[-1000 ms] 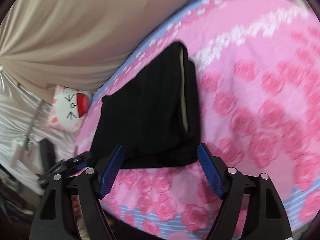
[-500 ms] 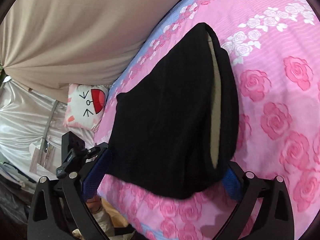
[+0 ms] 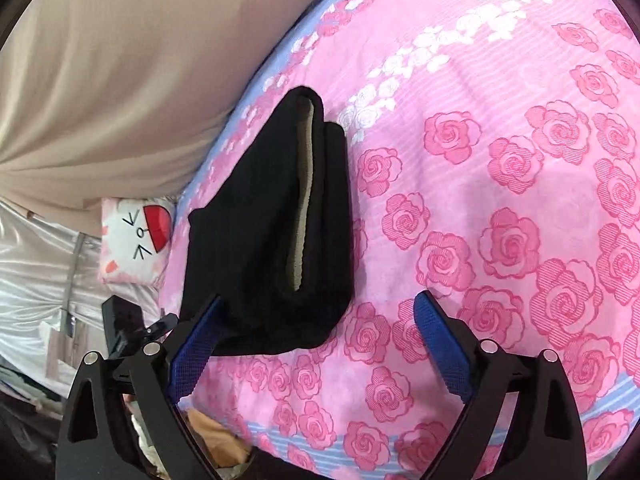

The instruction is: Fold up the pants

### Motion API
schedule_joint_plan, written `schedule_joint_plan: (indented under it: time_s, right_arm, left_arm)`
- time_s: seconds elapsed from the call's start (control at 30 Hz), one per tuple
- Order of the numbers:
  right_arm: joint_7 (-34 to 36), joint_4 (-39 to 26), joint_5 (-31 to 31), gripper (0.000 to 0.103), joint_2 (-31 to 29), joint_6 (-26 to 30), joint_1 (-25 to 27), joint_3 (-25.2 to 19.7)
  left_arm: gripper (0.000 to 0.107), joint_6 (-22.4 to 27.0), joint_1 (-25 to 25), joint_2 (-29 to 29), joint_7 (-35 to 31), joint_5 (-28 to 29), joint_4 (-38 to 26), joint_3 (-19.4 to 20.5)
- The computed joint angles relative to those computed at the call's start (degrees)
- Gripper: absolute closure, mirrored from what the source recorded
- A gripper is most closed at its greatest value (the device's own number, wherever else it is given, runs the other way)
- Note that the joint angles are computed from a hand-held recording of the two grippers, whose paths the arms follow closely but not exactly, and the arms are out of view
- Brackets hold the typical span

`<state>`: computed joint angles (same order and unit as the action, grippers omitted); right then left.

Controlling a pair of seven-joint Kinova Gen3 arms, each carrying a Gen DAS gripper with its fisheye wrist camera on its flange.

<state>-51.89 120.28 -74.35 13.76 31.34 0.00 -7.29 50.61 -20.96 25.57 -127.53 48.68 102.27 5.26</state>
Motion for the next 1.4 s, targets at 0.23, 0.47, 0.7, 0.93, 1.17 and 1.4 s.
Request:
schedule_joint_plan:
  time_s: [0.23,0.47,0.7,0.93,1.17,1.4]
  right_arm:
    - [-1.32,-10.75,5.76,0.007,8.41,-1.56,-1.98,-4.26]
    - [5.03,-10.9,-0.89,0.068,9.84,-3.92,0.1,-7.24]
    - [16.83,-1.62,-10.49,0.071,0.71,1.98,5.4,-11.49]
    - [25.16,3.53,-20.68,0.065,8.42,9.89,8.13,-6.8]
    - [27.34,3.19,-21.68,0.063,7.28,9.25,1.92,-1.72]
    - [25.57,4.39,-22.75,0.071,0.97,5.97,-5.47,1.57]
  left_arm:
    - [0.01,-0.72,4.63,1.49,10.56,-6.57,-5.12,-0.82]
    - [0.057,-6.32,6.63,-0.01,11.7,-9.27,-4.35,0.07]
    - [0.081,1.78,-4.03,-7.75,-1.25,-1.19,3.76,2.53]
    - [0.027,-2.09,1.51,-4.96,-0.57,-0.81,5.73,-1.63]
    - [0.055,-1.81,0.65,-2.42,-5.25,5.54,4.75,-0.91]
    - [0.082,5.28,-4.29,-5.46,-10.03,9.32,7.94,-2.36]
